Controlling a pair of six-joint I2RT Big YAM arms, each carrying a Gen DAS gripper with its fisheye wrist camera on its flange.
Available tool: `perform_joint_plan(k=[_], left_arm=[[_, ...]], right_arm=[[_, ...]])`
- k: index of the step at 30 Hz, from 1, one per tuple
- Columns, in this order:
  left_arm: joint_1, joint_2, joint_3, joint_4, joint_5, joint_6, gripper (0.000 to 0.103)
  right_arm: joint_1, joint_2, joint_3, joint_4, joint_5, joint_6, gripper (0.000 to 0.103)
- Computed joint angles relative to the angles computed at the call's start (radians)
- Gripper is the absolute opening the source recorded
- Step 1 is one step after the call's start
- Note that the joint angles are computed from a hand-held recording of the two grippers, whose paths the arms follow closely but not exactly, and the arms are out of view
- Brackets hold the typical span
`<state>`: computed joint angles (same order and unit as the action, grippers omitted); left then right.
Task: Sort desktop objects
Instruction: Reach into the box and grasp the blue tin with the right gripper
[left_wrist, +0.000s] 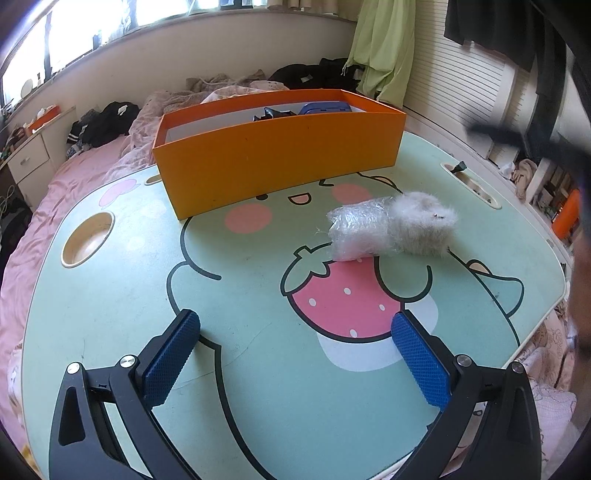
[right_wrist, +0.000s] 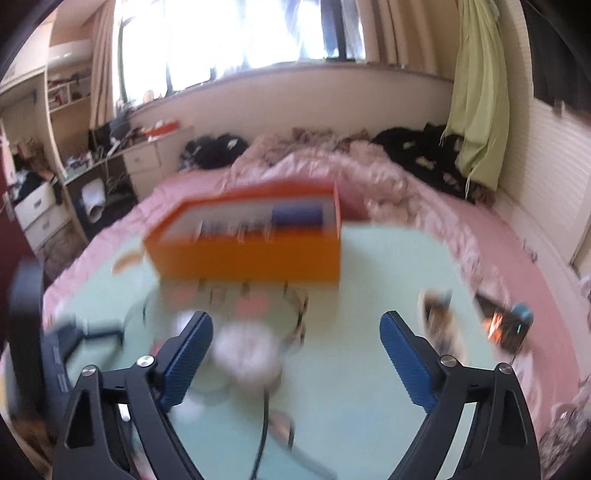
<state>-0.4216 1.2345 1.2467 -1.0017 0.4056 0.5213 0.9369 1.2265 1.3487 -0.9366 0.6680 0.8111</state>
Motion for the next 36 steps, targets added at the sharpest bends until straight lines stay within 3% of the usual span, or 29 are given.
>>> perform_joint_plan(k=[3, 5, 8, 14, 18, 23, 29, 36], left_arm=[[0.0, 0.0, 0.0, 0.0, 0.0, -0.001, 0.103], [0.0, 0.0, 0.0, 0.0, 0.0, -0.001, 0.103], [0.0, 0.0, 0.0, 0.0, 0.0, -0.001, 0.103], [0.003, 0.0, 0.002, 0.0, 0.006, 0.0, 0.103], [0.003, -0.002, 0.001, 0.001, 0.007, 0.0, 0.103], [0.003, -0.002, 0.0, 0.001, 0.008, -0.001, 0.103], [-0.002, -0.005, -0.001, 0.004, 0.008, -0.006, 0.103], [-0.005, -0.006, -0.003, 0.008, 0.008, -0.009, 0.103]], right_arm=[[-0.143, 0.049, 0.102, 0.026, -0.227, -0.082, 0.071], [-0.23, 0.133, 0.206, -0.015, -0.365, -0.1, 0.064], [-0.286, 0.254, 0.34, -0.101, -0.431, -0.117, 0.064], [-0.316, 0.372, 0.424, -0.172, -0.458, -0.106, 0.064], [-0.322, 0.418, 0.462, -0.228, -0.412, -0.091, 0.066], [-0.35, 0.454, 0.489, -0.254, -0.469, -0.068, 0.071], [-0.338, 0.508, 0.559, -0.321, -0.401, -0.089, 0.072], [-0.333, 0.59, 0.656, -0.391, -0.332, -0.193, 0.068]])
